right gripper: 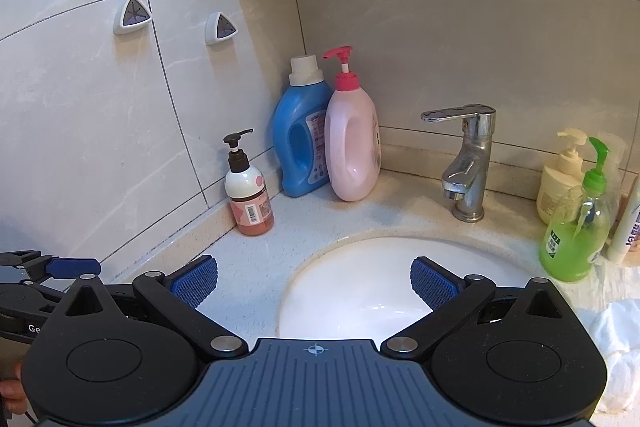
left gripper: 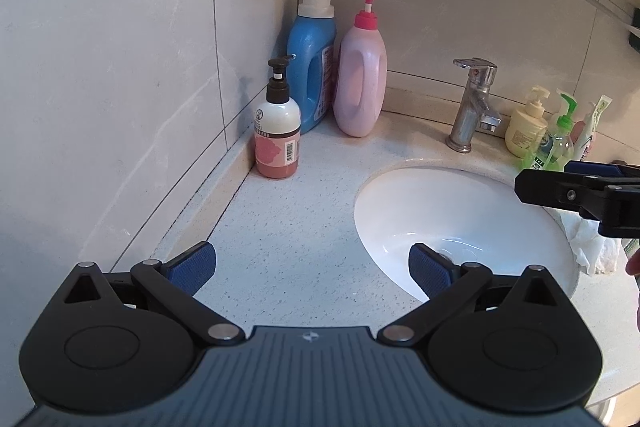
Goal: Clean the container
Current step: 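Move the right tool toward the white pump soap bottle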
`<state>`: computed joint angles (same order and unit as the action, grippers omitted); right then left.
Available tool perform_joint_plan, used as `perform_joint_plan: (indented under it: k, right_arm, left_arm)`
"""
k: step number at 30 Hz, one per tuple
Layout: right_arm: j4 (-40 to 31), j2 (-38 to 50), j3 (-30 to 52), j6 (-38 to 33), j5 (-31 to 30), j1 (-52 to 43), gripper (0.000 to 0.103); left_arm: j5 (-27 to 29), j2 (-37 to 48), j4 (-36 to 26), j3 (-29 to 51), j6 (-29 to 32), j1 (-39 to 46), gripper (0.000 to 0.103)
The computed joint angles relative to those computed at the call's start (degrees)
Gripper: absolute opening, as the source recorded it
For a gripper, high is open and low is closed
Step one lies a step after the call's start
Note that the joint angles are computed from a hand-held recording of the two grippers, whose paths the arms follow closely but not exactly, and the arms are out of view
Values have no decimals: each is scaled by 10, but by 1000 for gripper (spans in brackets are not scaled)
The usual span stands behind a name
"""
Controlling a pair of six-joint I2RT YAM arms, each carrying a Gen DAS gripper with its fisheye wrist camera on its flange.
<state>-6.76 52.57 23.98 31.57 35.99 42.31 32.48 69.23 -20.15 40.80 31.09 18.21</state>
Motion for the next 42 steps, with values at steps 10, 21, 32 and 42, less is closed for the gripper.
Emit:
perform_joint_plan:
  k: [10, 21, 32, 42]
  right_arm:
    - [7, 11, -5, 29, 28, 33, 103]
    - [-12, -10, -3, 23, 12, 19, 103]
    - [-15, -11, -5, 31, 22, 30, 103]
    - [-18, 0, 2, 33, 23, 32, 103]
  left_arm:
    - [17, 2, -4, -9, 12, 11, 103]
    - [12, 0, -17, -6, 22, 5, 103]
    - [8, 1, -22, -5, 26, 4, 103]
    - [26, 6, -22, -11, 47, 21, 103]
